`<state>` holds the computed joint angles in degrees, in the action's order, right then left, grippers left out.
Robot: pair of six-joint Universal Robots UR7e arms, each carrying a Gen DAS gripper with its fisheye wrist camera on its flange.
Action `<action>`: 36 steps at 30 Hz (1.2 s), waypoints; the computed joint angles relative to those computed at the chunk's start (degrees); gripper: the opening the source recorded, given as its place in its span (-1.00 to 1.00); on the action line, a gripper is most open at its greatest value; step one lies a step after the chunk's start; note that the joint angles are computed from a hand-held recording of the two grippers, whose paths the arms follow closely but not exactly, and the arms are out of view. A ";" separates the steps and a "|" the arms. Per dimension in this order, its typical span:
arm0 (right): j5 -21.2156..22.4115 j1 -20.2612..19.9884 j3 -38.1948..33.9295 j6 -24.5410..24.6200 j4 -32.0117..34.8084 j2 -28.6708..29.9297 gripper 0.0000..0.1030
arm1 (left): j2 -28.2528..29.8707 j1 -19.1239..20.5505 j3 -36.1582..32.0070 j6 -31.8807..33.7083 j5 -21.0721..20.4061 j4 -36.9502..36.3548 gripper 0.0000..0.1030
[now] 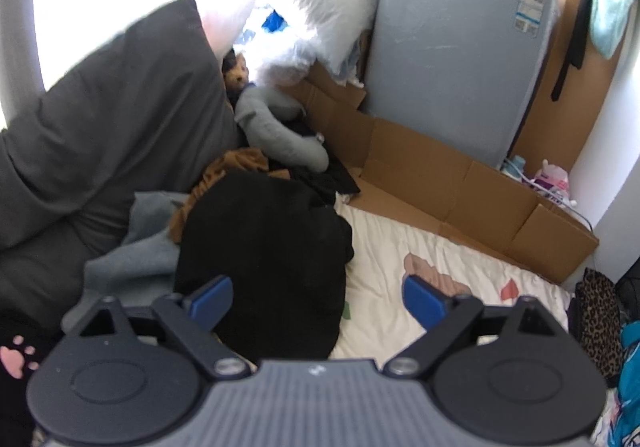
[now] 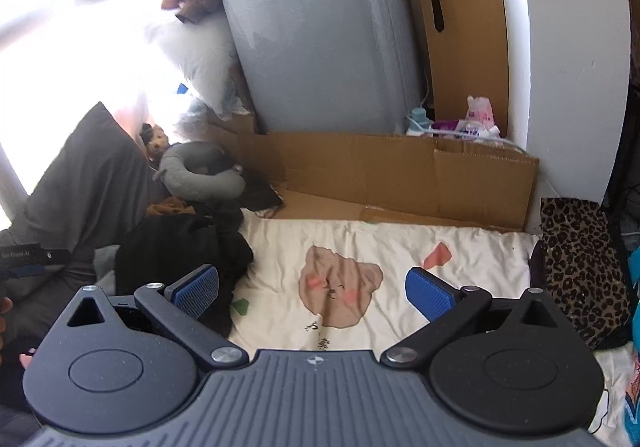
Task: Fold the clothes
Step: 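Move the left tool down onto the black garment in the pile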
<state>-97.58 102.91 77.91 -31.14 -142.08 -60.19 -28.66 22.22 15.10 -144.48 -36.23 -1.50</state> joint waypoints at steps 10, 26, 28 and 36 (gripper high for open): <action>-1.23 -2.07 -0.93 0.97 0.86 4.85 0.99 | -13.49 3.30 24.68 0.31 -1.04 -12.35 0.74; -2.09 -5.56 -7.24 -3.61 2.73 16.22 0.91 | -23.53 9.95 44.51 -2.78 -3.01 -19.29 0.51; -1.12 -5.91 -7.29 -4.11 2.99 16.76 0.91 | -24.60 10.13 46.79 -3.62 -3.27 -19.95 0.51; 0.51 -6.45 -7.72 -5.98 4.20 19.13 0.91 | -28.08 11.06 53.38 -5.91 -3.07 -20.15 0.51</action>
